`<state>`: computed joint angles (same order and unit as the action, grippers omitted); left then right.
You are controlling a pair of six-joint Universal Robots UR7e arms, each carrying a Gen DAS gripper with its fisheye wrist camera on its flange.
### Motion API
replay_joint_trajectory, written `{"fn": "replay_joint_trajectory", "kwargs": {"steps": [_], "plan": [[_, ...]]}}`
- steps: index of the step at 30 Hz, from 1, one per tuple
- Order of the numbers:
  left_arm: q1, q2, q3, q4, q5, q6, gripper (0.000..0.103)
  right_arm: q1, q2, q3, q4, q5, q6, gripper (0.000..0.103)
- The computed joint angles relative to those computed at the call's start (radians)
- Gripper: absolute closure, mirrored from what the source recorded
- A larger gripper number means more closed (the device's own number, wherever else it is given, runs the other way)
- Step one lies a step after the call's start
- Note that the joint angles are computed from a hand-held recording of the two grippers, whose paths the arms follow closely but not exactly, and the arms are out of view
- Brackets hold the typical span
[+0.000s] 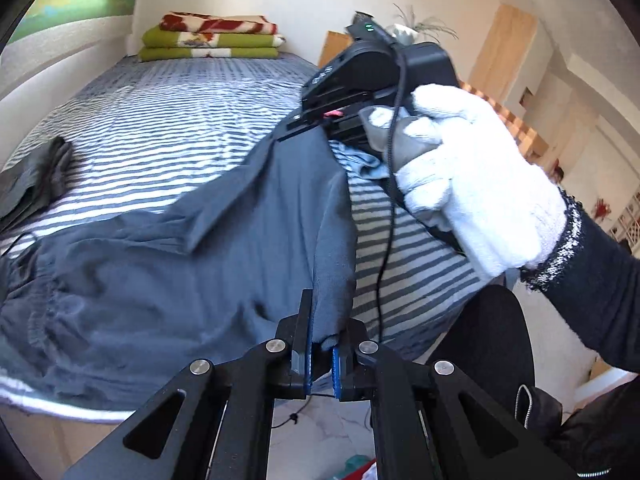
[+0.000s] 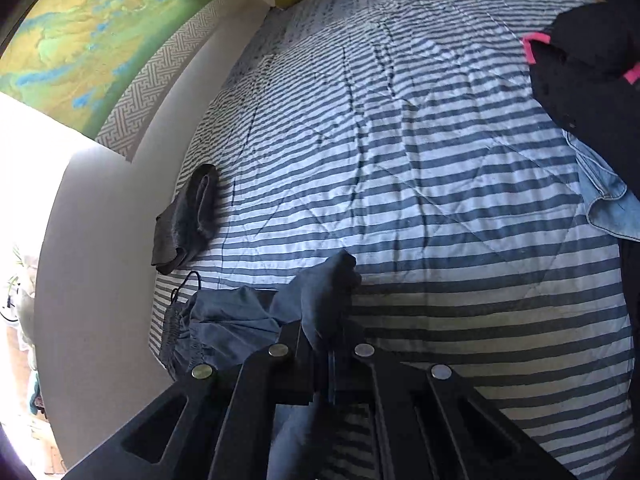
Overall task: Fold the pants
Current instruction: 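Grasp the trousers leg edge with the left gripper and lift it, then fold the held trousers leg over the waistband with the left gripper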
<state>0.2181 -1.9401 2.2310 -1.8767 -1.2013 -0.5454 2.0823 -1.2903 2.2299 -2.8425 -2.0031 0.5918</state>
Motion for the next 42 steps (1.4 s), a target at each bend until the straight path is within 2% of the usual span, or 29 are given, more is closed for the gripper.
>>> {"fn": "replay_joint_trajectory", "kwargs": {"steps": [3,7,13,18,22,28,32,36,39,40,41,42], "plan": [[0.033,-0.075,-0.029,0.082,0.039,-0.021,0.097,0.069,0.082,-0.089,0.029,-0.050,0.008,0.099],[0.078,-0.142,-0.055,0.147,0.075,-0.026,0.097,0.100,0.159,-0.169,0.044,-0.007,0.004,0.099],[0.125,-0.234,-0.073,0.230,0.153,-0.049,0.097,0.150,0.350,-0.385,0.158,-0.018,-0.051,0.099],[0.261,-0.281,-0.087,0.238,0.195,0.002,0.097,0.164,0.556,-0.592,0.260,-0.037,-0.089,0.099],[0.415,-0.304,-0.107,0.205,0.195,0.075,0.097,0.169,0.703,-0.742,0.337,-0.029,-0.109,0.099],[0.706,-0.274,-0.139,0.051,0.126,0.247,0.097,0.185,0.895,-0.978,0.474,-0.049,-0.130,0.099],[0.857,-0.245,-0.154,-0.039,0.070,0.333,0.097,0.192,0.996,-1.113,0.553,-0.064,-0.147,0.099],[0.975,-0.210,-0.174,-0.094,-0.007,0.381,0.097,0.191,1.060,-1.197,0.612,-0.073,-0.151,0.099],[1.020,-0.189,-0.187,-0.101,-0.045,0.424,0.096,0.186,1.084,-1.234,0.642,-0.061,-0.189,0.092],[1.018,-0.188,-0.189,-0.094,-0.040,0.431,0.095,0.184,1.084,-1.239,0.650,-0.046,-0.202,0.084],[1.011,-0.190,-0.192,-0.082,-0.023,0.431,0.091,0.178,1.074,-1.230,0.641,-0.009,-0.216,0.081],[1.007,-0.193,-0.197,-0.071,-0.012,0.425,0.080,0.171,1.047,-1.198,0.601,0.041,-0.227,0.073]]}}
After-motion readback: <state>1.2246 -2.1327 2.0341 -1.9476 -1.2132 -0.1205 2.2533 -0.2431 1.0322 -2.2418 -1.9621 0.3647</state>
